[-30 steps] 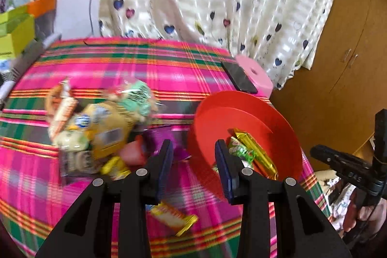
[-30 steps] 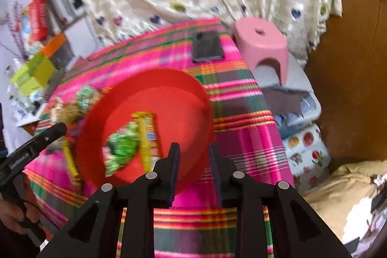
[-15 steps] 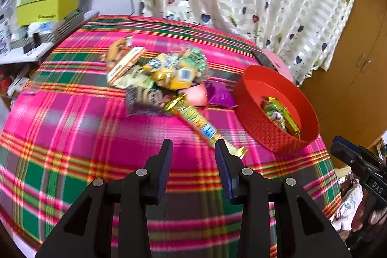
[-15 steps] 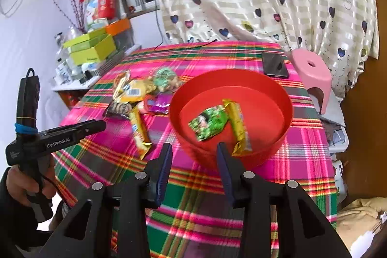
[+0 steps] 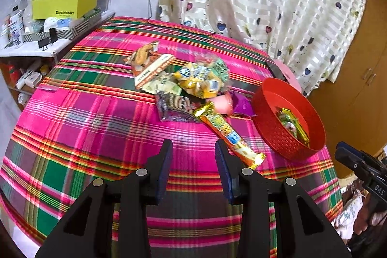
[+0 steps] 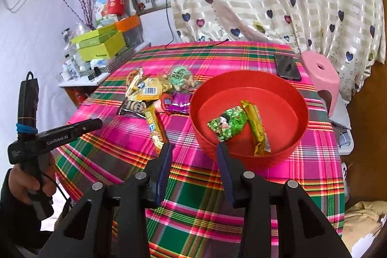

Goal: Organize snacks
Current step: 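Withdraw both tools from the basket back toward the snack pile, then grasp the brown packet with the left gripper while the right grasps the yellow chip bag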

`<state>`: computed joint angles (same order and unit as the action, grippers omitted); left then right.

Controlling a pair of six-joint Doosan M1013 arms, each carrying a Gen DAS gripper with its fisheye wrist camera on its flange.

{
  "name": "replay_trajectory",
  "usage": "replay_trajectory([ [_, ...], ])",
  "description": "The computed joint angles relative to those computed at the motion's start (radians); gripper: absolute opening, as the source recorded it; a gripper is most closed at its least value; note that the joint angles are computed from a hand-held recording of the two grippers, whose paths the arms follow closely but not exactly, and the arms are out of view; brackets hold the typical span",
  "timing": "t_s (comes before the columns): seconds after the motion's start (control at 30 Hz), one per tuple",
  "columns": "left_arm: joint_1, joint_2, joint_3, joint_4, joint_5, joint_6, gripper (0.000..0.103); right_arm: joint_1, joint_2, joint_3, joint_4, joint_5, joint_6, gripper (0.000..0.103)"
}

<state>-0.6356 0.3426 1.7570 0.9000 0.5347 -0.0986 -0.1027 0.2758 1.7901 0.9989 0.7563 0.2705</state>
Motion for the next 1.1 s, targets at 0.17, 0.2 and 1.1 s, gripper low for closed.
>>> replay_trajectory([
  [0.17, 0.009, 0.008, -0.004, -0.016, 0.007, 0.004, 0.037, 0.022, 0.013, -0.019, -0.033, 0.002, 0.010, 0.037],
  [0.2, 0.010, 0.010, -0.005, -0.018, 0.009, 0.004, 0.037, 0.024, 0.015, -0.021, -0.036, 0.003, 0.010, 0.037],
  [1.1, 0.095, 0.048, -0.022, -0.125, -0.102, 0.119, 0.049, 0.154, 0.105, -0.136, -0.168, -0.005, 0.088, 0.053],
])
